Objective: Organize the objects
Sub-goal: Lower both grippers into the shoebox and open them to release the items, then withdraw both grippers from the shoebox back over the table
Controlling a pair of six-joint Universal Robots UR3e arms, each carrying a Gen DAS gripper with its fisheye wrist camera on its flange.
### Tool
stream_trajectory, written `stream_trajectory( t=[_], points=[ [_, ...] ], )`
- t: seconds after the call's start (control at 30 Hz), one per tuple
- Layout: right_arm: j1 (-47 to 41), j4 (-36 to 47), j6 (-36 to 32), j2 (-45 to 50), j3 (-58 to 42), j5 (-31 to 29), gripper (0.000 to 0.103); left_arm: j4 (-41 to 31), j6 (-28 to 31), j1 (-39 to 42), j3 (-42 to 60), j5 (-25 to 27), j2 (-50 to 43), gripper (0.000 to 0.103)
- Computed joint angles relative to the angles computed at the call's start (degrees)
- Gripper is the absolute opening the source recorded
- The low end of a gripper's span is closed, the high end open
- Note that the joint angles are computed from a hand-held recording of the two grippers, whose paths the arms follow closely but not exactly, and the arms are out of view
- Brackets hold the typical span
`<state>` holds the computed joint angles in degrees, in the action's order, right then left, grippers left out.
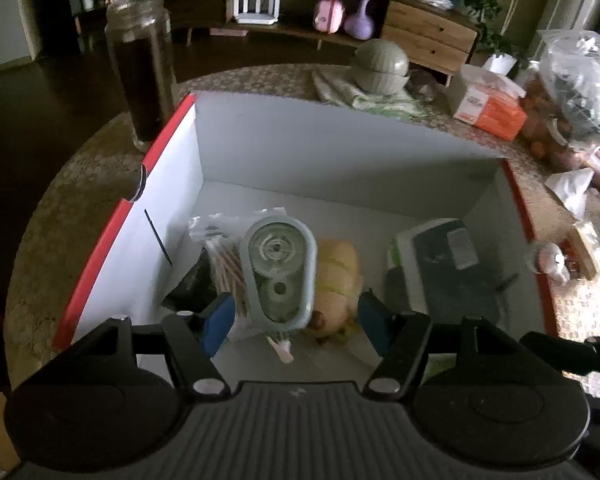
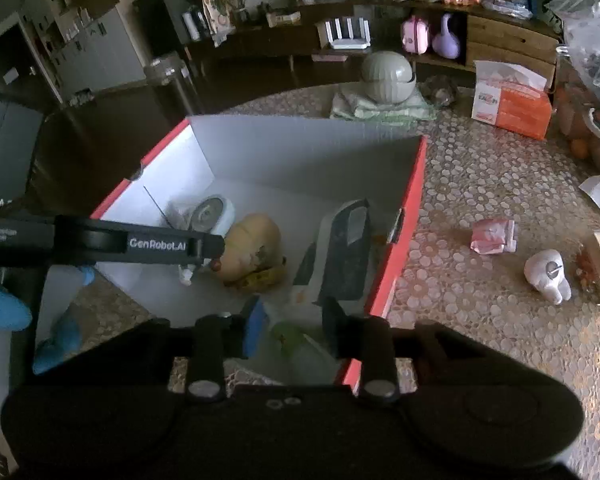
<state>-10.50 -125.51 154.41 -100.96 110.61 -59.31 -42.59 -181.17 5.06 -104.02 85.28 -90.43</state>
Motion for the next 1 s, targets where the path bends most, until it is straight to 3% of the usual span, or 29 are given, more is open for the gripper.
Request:
stream_trajectory(
  t=[0.37,0.6,1.0],
  points=[
    [-8.5,11.0,-8.2,-10.5,2.4,6.2,0.044,-2.6,-1.0,-2.2,-1.9,0.2,8.0,0.067],
    [-15.4,20.8,-16.3,-17.2,3.6,9.7,0.056,-4.1,-1.5,-4.6,-3.4,0.2,12.2,0.067],
    [-34.5,45.1,-36.8,-24.2,1.1,13.6,0.076,-3.9,-5.9,-16.5,-1.6,3.1,10.5,0.073]
  ],
)
